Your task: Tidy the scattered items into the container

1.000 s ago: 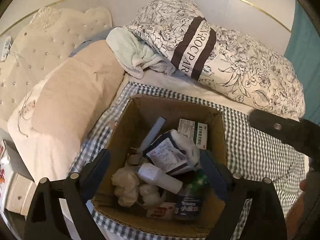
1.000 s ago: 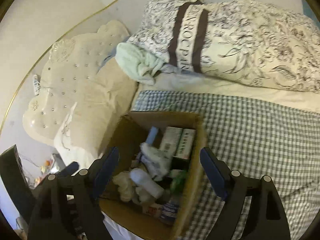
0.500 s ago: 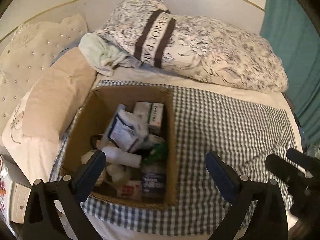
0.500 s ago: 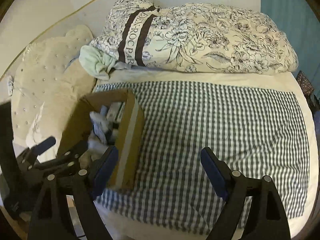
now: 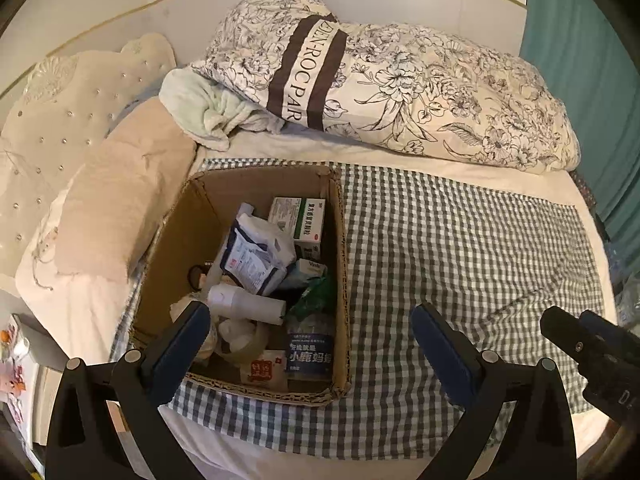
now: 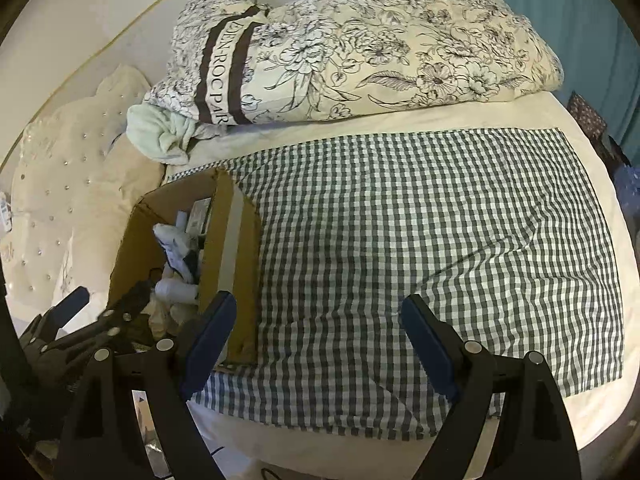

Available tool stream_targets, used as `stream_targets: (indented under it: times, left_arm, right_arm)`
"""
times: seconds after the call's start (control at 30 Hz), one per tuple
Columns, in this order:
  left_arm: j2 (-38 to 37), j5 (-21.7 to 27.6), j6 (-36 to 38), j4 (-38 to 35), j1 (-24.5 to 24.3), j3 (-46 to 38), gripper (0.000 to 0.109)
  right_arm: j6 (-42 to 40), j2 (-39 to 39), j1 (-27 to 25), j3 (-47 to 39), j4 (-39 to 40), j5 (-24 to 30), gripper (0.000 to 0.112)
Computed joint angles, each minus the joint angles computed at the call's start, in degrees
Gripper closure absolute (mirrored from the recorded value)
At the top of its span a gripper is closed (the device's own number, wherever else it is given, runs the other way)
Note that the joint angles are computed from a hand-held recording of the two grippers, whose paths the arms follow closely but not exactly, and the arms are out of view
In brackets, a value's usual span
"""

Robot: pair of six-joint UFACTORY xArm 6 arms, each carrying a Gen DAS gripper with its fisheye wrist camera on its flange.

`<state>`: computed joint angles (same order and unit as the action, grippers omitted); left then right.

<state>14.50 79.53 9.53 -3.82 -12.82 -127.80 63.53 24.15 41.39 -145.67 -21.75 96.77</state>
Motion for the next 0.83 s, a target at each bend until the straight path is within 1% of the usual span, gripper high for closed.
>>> stream_targets:
  times: [0.03, 0.13, 0.3, 0.43, 0.53, 0.6, 0.7, 0.77, 0.83]
  left_arm:
    - [0.82, 1.11, 0.22, -0.59, 0.15, -1.56, 0.006]
    - [1.12, 1.51, 0.43, -1.31, 0.17, -2.40, 0.006]
    - [2.48, 3.74, 0.33, -0.84, -0.22, -4.98, 0.006]
    - [2.42, 3.27, -0.41, -2.21, 0.27, -4.61, 0.006]
    - [1.80, 1.01, -0.96, -1.13, -0.35, -3.31, 0.006]
    - [2.55, 2.15, -0.37, -0.64, -0.94, -4.51, 0.006]
    - [1.51, 1.07, -1.04, 1.88, -1.98, -2.61, 0.006]
    - [1.72, 2.00, -0.02, -0.08, -1.58, -3.06, 0.006]
    - [2.22, 2.59, 0.38, 0.14, -1.82, -3.75, 0.006]
  right_arm:
    - [0.18, -0.49, -0.24, 0.82, 0.37, -0.22, 0.027]
    - [0.90, -2.22, -0.59, 3.73, 0.88, -0.99, 0.027]
    - [0.59, -2.15, -1.14, 3.79, 1.90, -0.51, 0.027]
    - [-0.09, -1.50, -1.24, 2.82, 2.57, 0.17, 0.027]
    - [-0.41, -1.12, -1.59, 2.30, 3.33, 0.87, 0.027]
    - [-0.45, -0.90, -1.89, 2.14, 4.16, 1.70, 0.027]
    - [0.07, -1.68, -2.21, 3.70, 4.95, 2.01, 0.027]
    - [0.24, -2.60, -2.39, 5.25, 4.93, 1.61, 0.027]
    - [0.07, -3.09, -2.63, 5.94, 4.81, 1.39, 0.027]
